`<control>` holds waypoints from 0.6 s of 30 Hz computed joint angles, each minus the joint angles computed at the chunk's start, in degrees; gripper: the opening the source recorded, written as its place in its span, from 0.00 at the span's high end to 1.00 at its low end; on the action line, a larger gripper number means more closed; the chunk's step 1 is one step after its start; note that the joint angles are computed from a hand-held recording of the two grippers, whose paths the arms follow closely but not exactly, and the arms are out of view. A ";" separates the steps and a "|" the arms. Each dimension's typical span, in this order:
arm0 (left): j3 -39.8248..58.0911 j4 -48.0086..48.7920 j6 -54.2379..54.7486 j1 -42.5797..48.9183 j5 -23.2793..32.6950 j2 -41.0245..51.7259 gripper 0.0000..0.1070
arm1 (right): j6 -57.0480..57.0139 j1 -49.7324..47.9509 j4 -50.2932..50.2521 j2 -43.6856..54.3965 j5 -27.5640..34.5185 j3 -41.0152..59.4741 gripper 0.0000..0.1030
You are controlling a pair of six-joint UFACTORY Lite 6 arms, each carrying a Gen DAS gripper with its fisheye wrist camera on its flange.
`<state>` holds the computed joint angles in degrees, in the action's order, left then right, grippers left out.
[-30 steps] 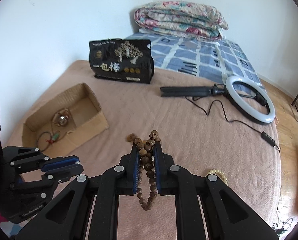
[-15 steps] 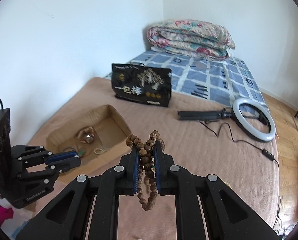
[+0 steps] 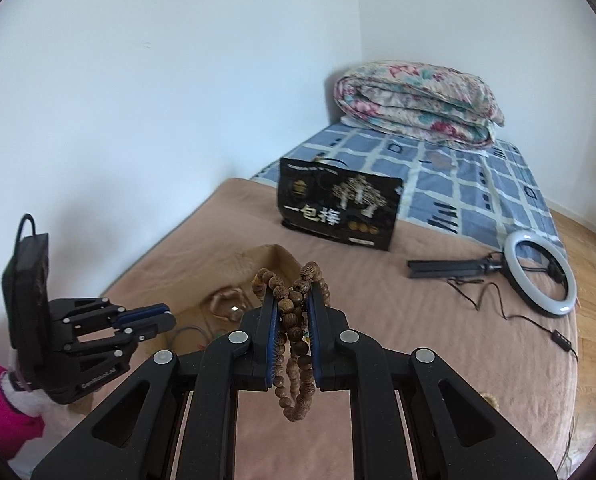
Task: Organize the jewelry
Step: 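Lift both held items and carry them over the cardboard box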
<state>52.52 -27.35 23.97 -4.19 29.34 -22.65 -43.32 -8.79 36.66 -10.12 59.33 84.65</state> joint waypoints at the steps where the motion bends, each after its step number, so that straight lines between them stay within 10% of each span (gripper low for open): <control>1: -0.24 -1.35 1.77 1.39 0.39 -0.12 0.94 | 0.64 0.82 0.02 0.28 -0.04 0.54 0.89; 18: -2.07 -10.25 14.63 10.90 2.70 0.74 0.94 | 11.32 14.44 -6.21 5.91 -8.54 4.14 0.89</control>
